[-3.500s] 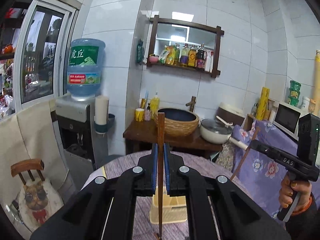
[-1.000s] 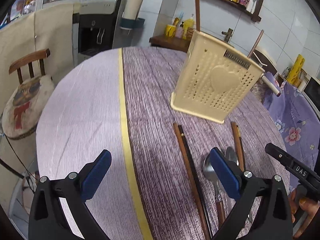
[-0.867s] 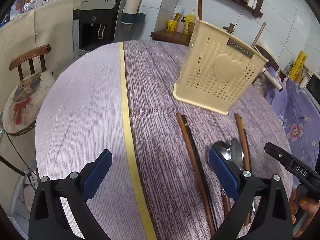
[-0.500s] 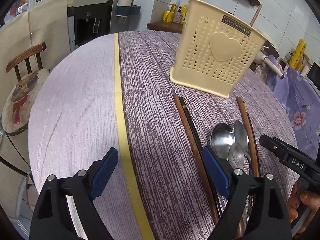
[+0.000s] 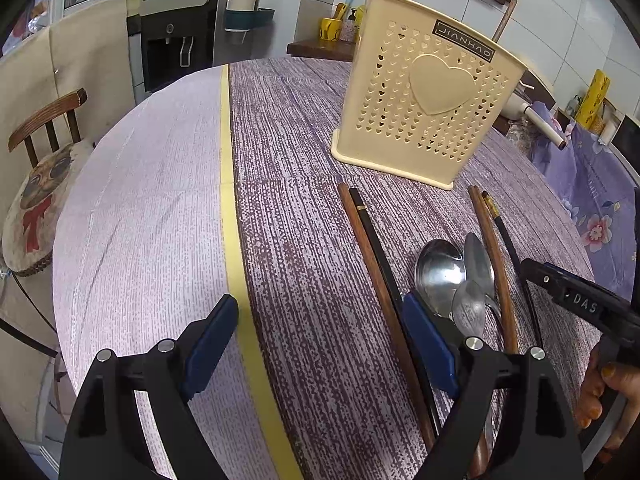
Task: Organize utensils
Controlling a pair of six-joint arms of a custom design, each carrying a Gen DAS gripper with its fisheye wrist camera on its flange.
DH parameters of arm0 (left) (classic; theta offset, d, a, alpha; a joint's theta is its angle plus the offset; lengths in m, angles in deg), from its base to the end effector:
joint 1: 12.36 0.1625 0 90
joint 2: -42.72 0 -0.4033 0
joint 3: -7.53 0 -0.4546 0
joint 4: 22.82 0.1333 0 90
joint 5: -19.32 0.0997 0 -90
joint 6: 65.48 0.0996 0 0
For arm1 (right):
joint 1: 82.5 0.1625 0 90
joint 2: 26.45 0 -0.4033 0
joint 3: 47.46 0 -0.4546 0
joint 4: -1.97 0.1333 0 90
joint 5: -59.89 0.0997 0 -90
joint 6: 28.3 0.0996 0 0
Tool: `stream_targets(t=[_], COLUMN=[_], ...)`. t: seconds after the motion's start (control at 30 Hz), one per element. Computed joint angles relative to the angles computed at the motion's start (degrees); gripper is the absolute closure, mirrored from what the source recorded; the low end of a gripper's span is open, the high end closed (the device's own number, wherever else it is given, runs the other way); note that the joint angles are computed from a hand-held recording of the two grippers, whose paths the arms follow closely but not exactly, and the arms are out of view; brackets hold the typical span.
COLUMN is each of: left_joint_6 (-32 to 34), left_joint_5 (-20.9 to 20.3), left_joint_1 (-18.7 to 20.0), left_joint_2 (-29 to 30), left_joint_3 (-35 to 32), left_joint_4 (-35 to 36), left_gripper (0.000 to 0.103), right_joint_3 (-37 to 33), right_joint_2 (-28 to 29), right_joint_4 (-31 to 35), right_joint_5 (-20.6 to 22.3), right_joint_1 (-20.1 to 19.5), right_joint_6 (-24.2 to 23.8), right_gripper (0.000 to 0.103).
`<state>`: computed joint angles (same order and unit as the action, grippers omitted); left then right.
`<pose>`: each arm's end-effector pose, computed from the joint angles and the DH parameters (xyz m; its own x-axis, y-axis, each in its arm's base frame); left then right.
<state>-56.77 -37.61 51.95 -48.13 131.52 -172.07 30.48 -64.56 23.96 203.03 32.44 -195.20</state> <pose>-0.0481 -0.5328 0.2862 -0.7904 0.2677 -0.5510 0.5149 0.7776 -0.3608 0.3045 -0.5276 0.0205 -0.7692 0.2685 0.5799 -0.2026 0.7581 -0.6198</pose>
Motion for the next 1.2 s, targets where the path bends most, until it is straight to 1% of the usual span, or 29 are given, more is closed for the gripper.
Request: stream_targets(t=[0.2, 0.27, 0.33, 0.43, 0.6, 0.73, 0.8, 0.9, 0.93, 0.97, 1.03, 1.1, 1.13, 1.2], left_joint_6=[0.8, 1.1, 1.3, 0.7, 1.4, 2.7, 3.1, 3.4, 2.7, 3.3, 2.7, 0.8, 0.4, 1.0], left_joint_5=[0.3, 1.0, 1.6, 1.9, 4.8, 8.0, 8.4, 9.8, 10.1, 9.7, 9.3, 5.8, 4.2, 4.4], left_joint_1=[-0.7, -1.1, -1.3, -1.2, -2.2, -3.1, -3.3, -3.2, -2.8, -2.4, -2.1, -1.6, -1.5, -2.0], left_joint_2=[1.4, 2.0, 2.0, 1.9, 2.4, 3.2, 3.2, 2.5, 2.5, 2.5, 3.0, 2.4, 2.0, 2.2], left_joint_3=[-0.8, -0.9, -0.6, -0.3, 0.3, 0.9, 0.8, 1.0, 0.6, 0.6, -0.1, -0.8, -0.7, -0.7], left_joint_4=[0.1, 0.4, 0.2, -0.5, -1.2, -3.3, -3.0, -3.0, -1.6, -2.5, -2.1, -0.7, -1.5, -2.4], left_gripper=[0.026, 0.031, 0.034, 0.036, 0.037, 0.037, 0.037, 0.041, 0.044, 0.044, 0.044, 0.044, 0.044, 0.044], right_joint_3=[-2.2, -2.9, -2.3, -1.5, -1.3, -1.4, -1.4, -1.4, -1.2, -1.4, -2.0, -2.4, -2.4, -1.7], right_joint_2=[2.2, 3.0, 2.5, 1.9, 2.0, 2.3, 2.4, 2.4, 2.3, 2.5, 3.0, 3.2, 3.1, 2.5], right_joint_4=[0.5, 0.3, -0.3, -1.0, -1.9, -2.2, -2.4, -2.3, -2.4, -2.2, -1.8, -1.5, -1.4, -2.0], right_joint_5=[1.4, 2.2, 2.0, 1.4, 2.1, 2.7, 3.0, 3.1, 3.1, 3.4, 4.0, 4.0, 3.6, 3.1], right_joint_1=[0.4, 0.6, 0.6, 0.4, 0.6, 0.8, 0.9, 0.9, 0.9, 0.9, 1.0, 0.9, 0.8, 0.7], right_joint_6=[-2.7, -3.5, -3.7, -4.1, -4.4, -5.0, -5.4, -5.7, -5.9, -5.9, -6.1, -6.4, -6.1, -6.2], right_gripper=[0.054, 0.054, 0.054, 0.054, 0.054, 0.054, 0.054, 0.054, 0.054, 0.054, 0.054, 0.054, 0.054, 0.054])
